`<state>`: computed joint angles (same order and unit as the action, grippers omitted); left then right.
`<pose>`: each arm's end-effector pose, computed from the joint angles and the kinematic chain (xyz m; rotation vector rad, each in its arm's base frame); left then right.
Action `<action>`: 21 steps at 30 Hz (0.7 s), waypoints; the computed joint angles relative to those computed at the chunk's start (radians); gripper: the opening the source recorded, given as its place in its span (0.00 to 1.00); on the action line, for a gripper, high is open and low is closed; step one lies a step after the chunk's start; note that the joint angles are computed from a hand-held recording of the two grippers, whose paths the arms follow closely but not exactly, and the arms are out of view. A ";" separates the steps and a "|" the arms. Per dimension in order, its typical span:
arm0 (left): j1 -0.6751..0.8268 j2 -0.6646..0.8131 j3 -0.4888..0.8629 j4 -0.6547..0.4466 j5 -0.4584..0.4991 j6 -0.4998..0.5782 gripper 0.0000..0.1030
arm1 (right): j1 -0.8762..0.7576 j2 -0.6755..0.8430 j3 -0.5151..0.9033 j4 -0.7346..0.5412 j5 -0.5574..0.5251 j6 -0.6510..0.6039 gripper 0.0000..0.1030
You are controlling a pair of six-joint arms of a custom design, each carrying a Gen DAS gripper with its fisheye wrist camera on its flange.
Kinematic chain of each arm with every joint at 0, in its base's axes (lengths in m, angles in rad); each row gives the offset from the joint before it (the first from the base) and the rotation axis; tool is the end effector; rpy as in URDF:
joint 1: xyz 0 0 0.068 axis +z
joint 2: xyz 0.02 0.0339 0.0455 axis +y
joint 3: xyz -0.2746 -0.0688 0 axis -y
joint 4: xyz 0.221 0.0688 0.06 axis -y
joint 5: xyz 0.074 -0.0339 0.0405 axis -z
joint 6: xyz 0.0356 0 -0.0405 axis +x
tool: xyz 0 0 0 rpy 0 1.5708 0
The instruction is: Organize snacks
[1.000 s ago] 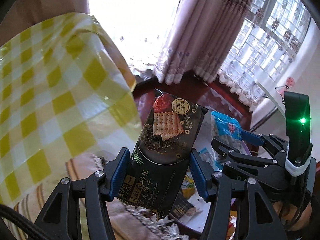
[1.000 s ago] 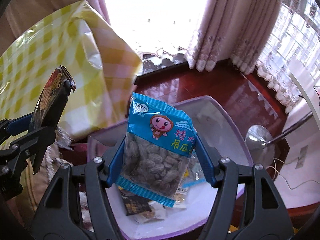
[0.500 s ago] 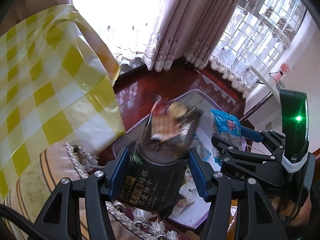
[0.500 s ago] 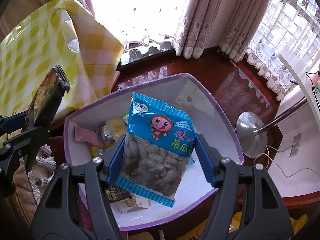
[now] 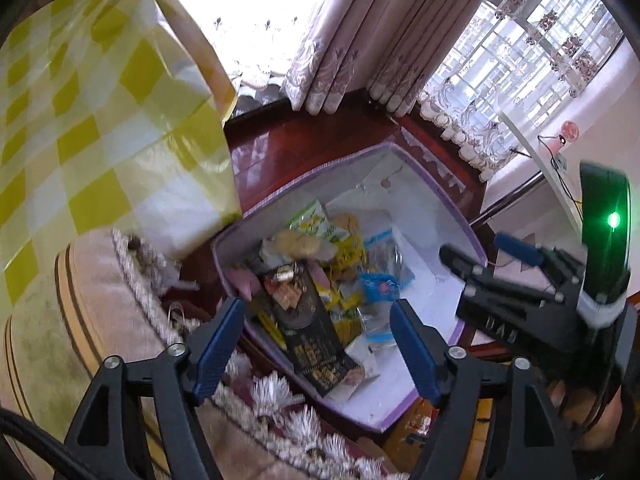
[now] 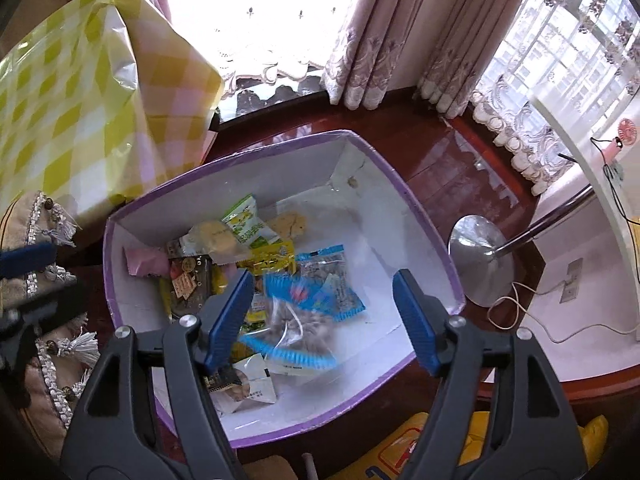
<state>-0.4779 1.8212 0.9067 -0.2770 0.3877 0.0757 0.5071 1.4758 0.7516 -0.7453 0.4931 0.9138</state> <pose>0.2691 -0.1545 0.1417 0.8601 2.6444 -0.6411 0.1917 0.0872 0.1806 0.5818 2.6500 -0.4279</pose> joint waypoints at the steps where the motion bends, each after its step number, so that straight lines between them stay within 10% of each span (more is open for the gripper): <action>1: 0.007 -0.010 -0.016 -0.006 0.002 0.003 0.80 | -0.001 0.000 0.003 -0.005 0.002 0.001 0.74; 21: -0.013 0.006 -0.038 -0.026 -0.067 -0.012 0.82 | 0.051 -0.016 0.018 -0.079 0.013 0.059 0.76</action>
<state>-0.4906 1.8270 0.8683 -0.3026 0.3209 0.0642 0.5585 1.4599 0.7700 -0.8239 0.5066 0.9724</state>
